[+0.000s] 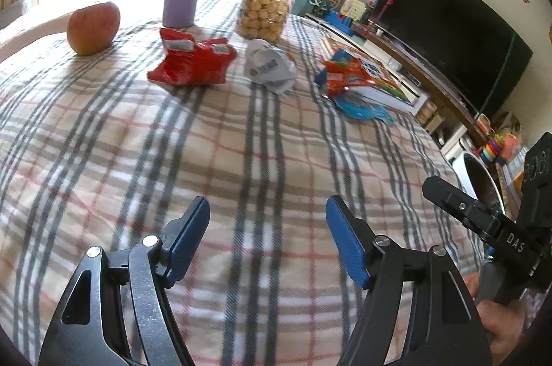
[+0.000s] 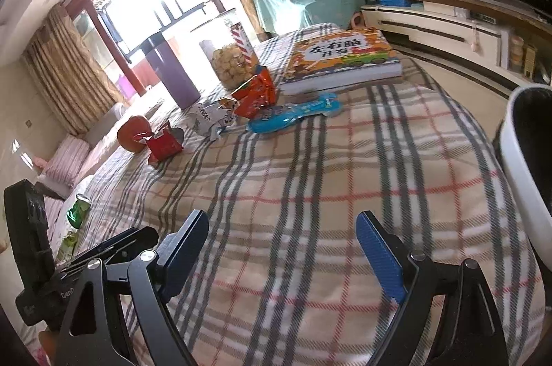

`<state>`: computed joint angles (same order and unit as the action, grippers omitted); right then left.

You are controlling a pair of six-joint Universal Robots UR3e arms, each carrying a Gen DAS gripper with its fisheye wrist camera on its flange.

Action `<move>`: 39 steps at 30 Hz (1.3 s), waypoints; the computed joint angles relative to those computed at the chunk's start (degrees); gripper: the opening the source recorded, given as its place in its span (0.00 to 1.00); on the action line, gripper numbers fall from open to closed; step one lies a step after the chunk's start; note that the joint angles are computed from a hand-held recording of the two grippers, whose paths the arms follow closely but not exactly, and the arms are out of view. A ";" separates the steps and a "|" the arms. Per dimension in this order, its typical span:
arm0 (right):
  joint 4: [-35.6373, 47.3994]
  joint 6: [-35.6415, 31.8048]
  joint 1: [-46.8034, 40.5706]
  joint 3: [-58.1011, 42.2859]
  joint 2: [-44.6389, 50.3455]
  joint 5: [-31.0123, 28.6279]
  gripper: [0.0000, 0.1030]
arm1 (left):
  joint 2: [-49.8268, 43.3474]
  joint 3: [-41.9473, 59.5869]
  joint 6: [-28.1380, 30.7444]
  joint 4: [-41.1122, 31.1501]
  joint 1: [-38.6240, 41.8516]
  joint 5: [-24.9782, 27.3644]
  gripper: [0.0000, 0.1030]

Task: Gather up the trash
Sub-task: 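Move both tools back to the bed toward the red snack bags, then grasp the red snack bag with the left tool while the right tool grasps the orange bag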

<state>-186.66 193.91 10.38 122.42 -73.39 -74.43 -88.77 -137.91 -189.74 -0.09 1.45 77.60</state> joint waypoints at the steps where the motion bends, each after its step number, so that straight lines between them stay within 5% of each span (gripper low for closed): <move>1: 0.71 -0.23 0.31 -1.37 0.72 0.01 0.86 | -0.06 0.34 0.16 -0.28 0.32 0.08 0.70; 27: 17.60 0.71 3.51 -45.42 26.18 -2.03 0.86 | -21.92 26.33 2.26 0.25 3.70 8.32 0.75; 30: 19.88 0.47 4.13 -50.06 28.86 -3.31 0.85 | -24.23 28.69 3.14 -0.69 4.23 6.93 0.59; 32: 21.03 -0.05 4.47 -52.81 30.63 -4.26 0.77 | -25.17 30.06 4.08 -3.13 4.78 5.16 0.29; 34: 23.52 -0.52 4.65 -55.01 31.73 -5.03 0.35 | -25.34 29.71 4.32 -2.46 4.69 5.26 0.22; 35: 23.62 -0.34 4.39 -54.59 31.60 -4.46 0.28 | -25.08 29.04 4.49 -1.61 4.84 4.70 0.15; 38: 19.11 -0.03 3.55 -48.85 28.95 -2.89 0.23 | -23.56 26.82 4.99 0.13 5.10 3.73 0.13; 39: 18.17 0.18 3.37 -47.26 28.06 -2.39 0.11 | -22.93 26.06 5.01 0.35 5.15 3.37 0.13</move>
